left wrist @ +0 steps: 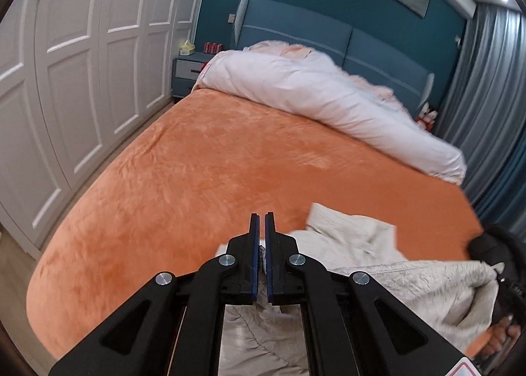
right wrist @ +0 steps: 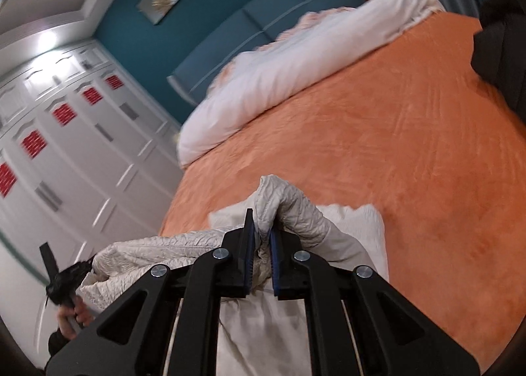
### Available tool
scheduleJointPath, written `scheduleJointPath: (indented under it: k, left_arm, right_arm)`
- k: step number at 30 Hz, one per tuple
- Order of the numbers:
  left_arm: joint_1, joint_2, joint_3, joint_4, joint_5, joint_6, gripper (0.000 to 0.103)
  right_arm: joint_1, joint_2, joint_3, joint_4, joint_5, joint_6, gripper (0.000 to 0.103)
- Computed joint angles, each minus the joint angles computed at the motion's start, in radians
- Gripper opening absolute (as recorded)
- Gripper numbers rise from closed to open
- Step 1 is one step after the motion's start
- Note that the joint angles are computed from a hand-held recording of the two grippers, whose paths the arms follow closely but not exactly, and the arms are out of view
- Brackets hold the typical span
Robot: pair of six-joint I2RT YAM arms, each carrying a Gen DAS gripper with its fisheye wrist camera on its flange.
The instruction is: Fold large clothes
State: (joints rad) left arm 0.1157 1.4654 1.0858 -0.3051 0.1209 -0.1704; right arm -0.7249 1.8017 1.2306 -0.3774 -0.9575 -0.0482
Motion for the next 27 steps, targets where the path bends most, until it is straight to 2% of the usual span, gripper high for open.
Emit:
scheduleJointPath:
  k: [3, 5, 6, 7, 8, 9, 10, 11, 13, 16, 18, 20, 22, 23, 25, 27]
  left_arm:
    - [-0.035, 0.154, 0.082, 0.030, -0.076, 0.007, 0.004]
    - [-0.045, 0.240, 0.118, 0.050, -0.117, -0.016, 0.014]
    - [-0.047, 0.279, 0.128, 0.070, -0.136, -0.040, 0.016]
    - [-0.044, 0.298, 0.124, 0.095, -0.155, -0.061, 0.025]
    - [-0.031, 0.310, 0.108, 0.138, -0.170, -0.088, 0.037]
    - [-0.020, 0.313, 0.103, 0.161, -0.177, -0.105, 0.040]
    - [-0.005, 0.317, 0.097, 0.187, -0.182, -0.124, 0.042]
    - [0.012, 0.316, 0.096, 0.201, -0.176, -0.139, 0.042]
    - [0.059, 0.290, 0.103, 0.180, -0.119, -0.157, 0.042]
    - [0.069, 0.169, 0.043, 0.195, -0.021, -0.145, 0.042]
    - [0.016, 0.086, -0.013, 0.197, 0.001, -0.121, 0.043]
    - [-0.071, 0.031, -0.060, 0.191, -0.017, -0.097, 0.055]
    - [-0.207, -0.007, -0.139, 0.229, -0.077, -0.065, 0.055]
    - [-0.276, 0.000, -0.166, 0.247, -0.113, -0.044, 0.056]
    - [-0.377, 0.040, -0.186, 0.259, -0.187, -0.017, 0.056]
    - [-0.444, 0.103, -0.206, 0.294, -0.226, -0.025, 0.056]
  right_arm:
    - [0.069, 0.095, 0.043, 0.093, 0.103, 0.093, 0.007]
    - [0.104, 0.148, 0.067, 0.121, 0.166, 0.116, 0.009]
    - [0.113, 0.171, 0.076, 0.133, 0.190, 0.133, 0.010]
    - [0.109, 0.184, 0.073, 0.144, 0.193, 0.144, 0.015]
    - [0.104, 0.194, 0.070, 0.168, 0.200, 0.170, 0.026]
    - [0.088, 0.195, 0.057, 0.207, 0.208, 0.216, 0.032]
    - [0.062, 0.192, 0.042, 0.253, 0.197, 0.267, 0.047]
    - [0.043, 0.186, 0.024, 0.291, 0.184, 0.302, 0.049]
    - [-0.006, 0.169, 0.029, 0.275, 0.122, 0.308, 0.048]
    - [0.008, 0.050, -0.042, 0.236, 0.134, 0.150, 0.048]
    - [0.067, -0.074, -0.155, 0.239, 0.144, 0.025, 0.045]
    - [0.152, -0.179, -0.266, 0.255, 0.182, -0.056, 0.040]
    - [0.279, -0.265, -0.377, 0.279, 0.263, -0.128, 0.033]
    - [0.368, -0.297, -0.437, 0.308, 0.338, -0.162, 0.031]
    - [0.473, -0.290, -0.490, 0.359, 0.433, -0.190, 0.025]
    - [0.540, -0.251, -0.517, 0.425, 0.519, -0.197, 0.024]
